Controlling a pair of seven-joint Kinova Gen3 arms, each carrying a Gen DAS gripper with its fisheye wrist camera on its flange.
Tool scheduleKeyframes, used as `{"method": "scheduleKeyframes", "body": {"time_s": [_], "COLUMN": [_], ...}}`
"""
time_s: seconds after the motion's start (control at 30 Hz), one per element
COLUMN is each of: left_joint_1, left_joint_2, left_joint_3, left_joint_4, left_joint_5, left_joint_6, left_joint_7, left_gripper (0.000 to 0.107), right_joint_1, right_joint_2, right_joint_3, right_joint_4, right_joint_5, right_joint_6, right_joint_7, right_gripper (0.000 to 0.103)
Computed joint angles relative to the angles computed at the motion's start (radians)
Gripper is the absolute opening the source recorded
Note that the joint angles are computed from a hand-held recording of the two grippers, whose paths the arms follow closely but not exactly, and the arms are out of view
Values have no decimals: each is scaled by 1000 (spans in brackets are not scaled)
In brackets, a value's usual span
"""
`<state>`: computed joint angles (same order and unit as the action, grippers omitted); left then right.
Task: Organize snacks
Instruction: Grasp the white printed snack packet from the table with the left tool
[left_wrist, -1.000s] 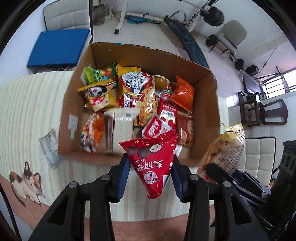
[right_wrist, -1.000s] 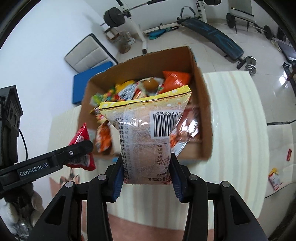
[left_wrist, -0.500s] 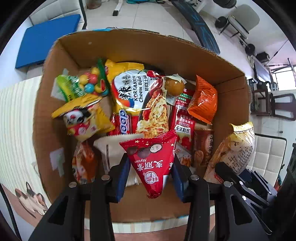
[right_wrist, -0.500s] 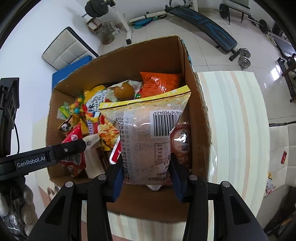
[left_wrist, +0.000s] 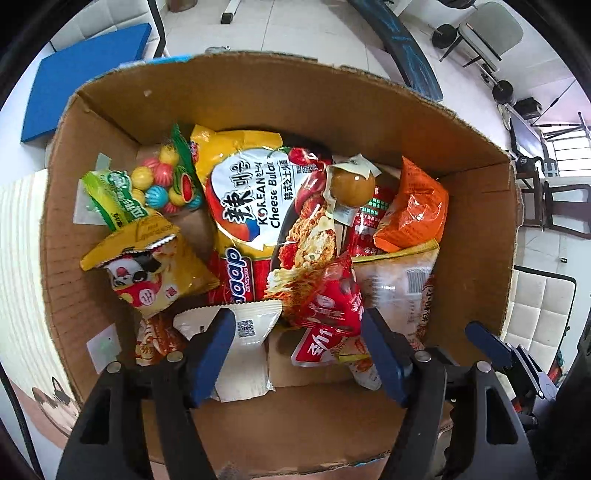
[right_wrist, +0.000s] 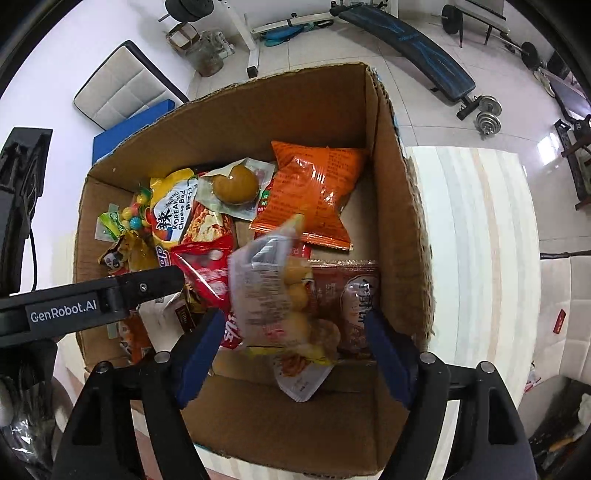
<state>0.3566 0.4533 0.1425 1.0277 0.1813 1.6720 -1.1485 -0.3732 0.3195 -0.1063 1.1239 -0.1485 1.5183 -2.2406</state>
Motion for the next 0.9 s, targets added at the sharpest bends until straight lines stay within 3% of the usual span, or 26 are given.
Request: {"method": "scheduleKeyframes", "body": {"time_s": [0.07,0.13,0.53,0.7,0.9], "left_joint_1": [0,4,60,76,15], "left_joint_2": [-18,-46,-284,-393,-547], "left_joint_3": [-2,-4,7,33,55], "left_joint_4": [7,25,175,239,398], "left_joint_5": [-7,-19,-224,-333,-345], "left_joint_6": [-1,-14,-182,-197,-211], "left_joint_7": [-2,-6,-8,23,43], "left_gripper": [79,82,82,82,82], "right_joint_1": [-5,-9,-139,-205,-314], "right_joint_2": [-4,-6,-72,-118,-138], "right_joint_3": [2,1,-21,-46,-83], "right_joint_4": [-2,-7,-32,-15,-25], "right_joint_5": [8,11,157,202,304], "right_joint_6": [7,13,33,16,20], "right_joint_7": [-10,-17,-111,-185,-299], "right_gripper": [86,88,95,95,95]}}
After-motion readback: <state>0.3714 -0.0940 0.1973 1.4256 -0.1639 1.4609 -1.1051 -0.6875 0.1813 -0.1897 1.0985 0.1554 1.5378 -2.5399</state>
